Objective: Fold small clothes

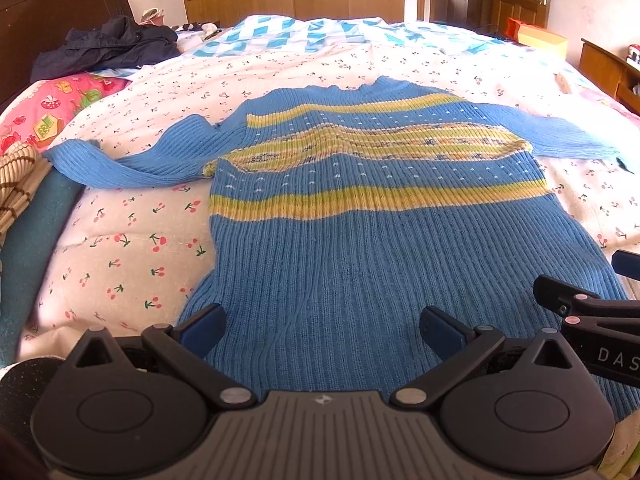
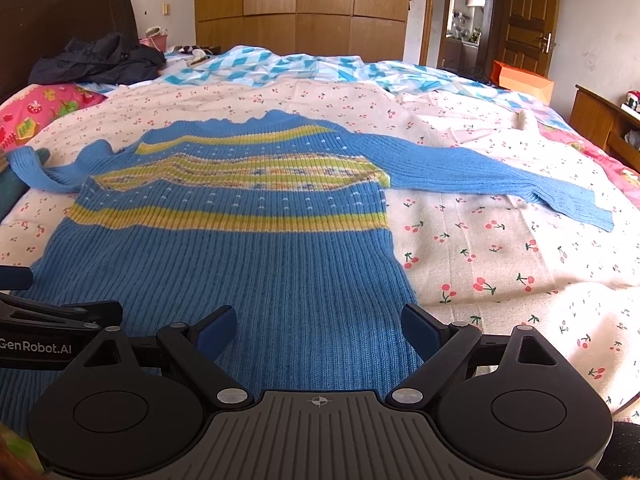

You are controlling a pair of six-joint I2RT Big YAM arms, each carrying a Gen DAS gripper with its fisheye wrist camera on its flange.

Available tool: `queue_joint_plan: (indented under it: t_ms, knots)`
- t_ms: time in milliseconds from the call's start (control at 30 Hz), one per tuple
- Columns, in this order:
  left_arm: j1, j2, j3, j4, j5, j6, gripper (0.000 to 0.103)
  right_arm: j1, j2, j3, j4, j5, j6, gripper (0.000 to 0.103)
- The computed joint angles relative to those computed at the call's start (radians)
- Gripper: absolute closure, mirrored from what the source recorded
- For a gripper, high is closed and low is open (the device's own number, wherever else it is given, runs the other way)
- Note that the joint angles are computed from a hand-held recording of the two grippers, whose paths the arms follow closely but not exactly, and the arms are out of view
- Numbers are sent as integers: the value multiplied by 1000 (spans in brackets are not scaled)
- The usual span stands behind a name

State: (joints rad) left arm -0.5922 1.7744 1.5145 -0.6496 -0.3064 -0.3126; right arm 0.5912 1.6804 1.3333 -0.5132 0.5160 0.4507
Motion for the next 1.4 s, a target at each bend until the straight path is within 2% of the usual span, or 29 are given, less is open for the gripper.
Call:
queue_joint_plan:
  t_ms: [867,1167,1400]
  knots:
    - [-21,-22,-29,55,-55,54,0,2,-29,-26,32,34,-6,13]
    - [-24,-42,-51,92,-48,64,0,16,-42,-38,42,92,-21,13]
    - [-24,-61,-67,112,-30,75,0,37,-55,-40,58,160,-75,16]
